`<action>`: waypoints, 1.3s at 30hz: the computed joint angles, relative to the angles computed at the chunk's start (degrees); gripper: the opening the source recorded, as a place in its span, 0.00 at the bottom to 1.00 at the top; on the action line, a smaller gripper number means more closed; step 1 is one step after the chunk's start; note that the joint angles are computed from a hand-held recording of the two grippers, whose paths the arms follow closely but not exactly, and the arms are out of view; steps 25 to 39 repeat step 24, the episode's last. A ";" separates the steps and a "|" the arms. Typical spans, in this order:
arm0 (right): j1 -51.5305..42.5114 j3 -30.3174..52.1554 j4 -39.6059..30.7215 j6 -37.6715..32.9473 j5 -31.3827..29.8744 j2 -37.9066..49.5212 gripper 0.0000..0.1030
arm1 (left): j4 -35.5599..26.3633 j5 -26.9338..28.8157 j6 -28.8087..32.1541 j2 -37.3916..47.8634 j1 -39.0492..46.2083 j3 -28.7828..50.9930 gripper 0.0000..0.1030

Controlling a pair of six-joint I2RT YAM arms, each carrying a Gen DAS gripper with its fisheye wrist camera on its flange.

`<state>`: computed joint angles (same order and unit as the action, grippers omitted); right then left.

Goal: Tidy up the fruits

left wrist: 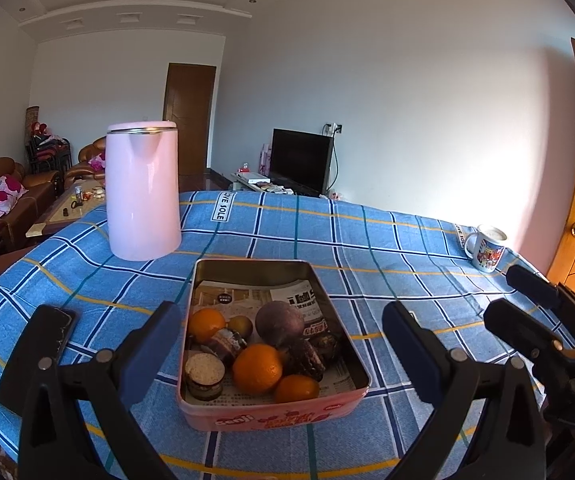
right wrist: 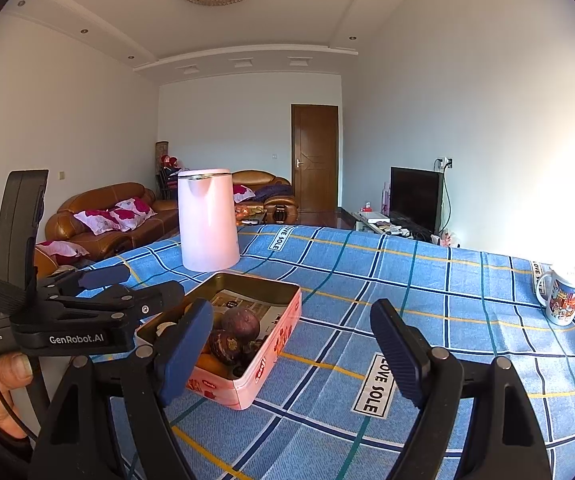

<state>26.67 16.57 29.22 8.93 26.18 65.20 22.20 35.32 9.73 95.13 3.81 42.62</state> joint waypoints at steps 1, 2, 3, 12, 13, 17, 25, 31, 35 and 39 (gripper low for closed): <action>-0.12 -0.10 0.11 -0.06 -0.13 -0.04 0.80 | -0.26 -0.05 -0.01 0.02 -0.10 0.11 1.00; -0.29 -0.18 0.18 -0.08 -0.26 -0.07 0.80 | -0.47 -0.07 -0.03 0.07 -0.19 0.21 1.00; -0.20 -0.16 0.07 0.02 -0.15 -0.10 0.80 | -0.50 0.06 0.03 0.09 -0.20 0.19 1.00; -0.65 -0.48 -0.66 0.11 -0.51 -1.03 0.80 | 0.33 0.20 0.02 -0.75 -0.47 -0.61 1.00; -0.68 -0.46 -0.79 0.13 -0.54 -1.14 0.80 | 0.27 0.23 -0.02 -0.63 -0.50 -0.45 1.00; -0.62 -0.34 -1.23 0.15 -0.54 -1.27 0.80 | 0.81 0.09 0.22 -0.73 -0.61 -0.76 1.00; -1.41 -0.01 -2.59 -0.06 -0.93 -1.82 0.80 | 1.21 0.29 0.34 -0.72 -0.31 -0.73 1.00; -1.41 -0.01 -2.59 -0.06 -0.93 -1.82 0.80 | 1.21 0.29 0.34 -0.72 -0.31 -0.73 1.00; -1.41 -0.01 -2.59 -0.06 -0.93 -1.82 0.80 | 1.21 0.29 0.34 -0.72 -0.31 -0.73 1.00; -1.41 -0.01 -2.59 -0.06 -0.93 -1.82 0.80 | 1.21 0.29 0.34 -0.72 -0.31 -0.73 1.00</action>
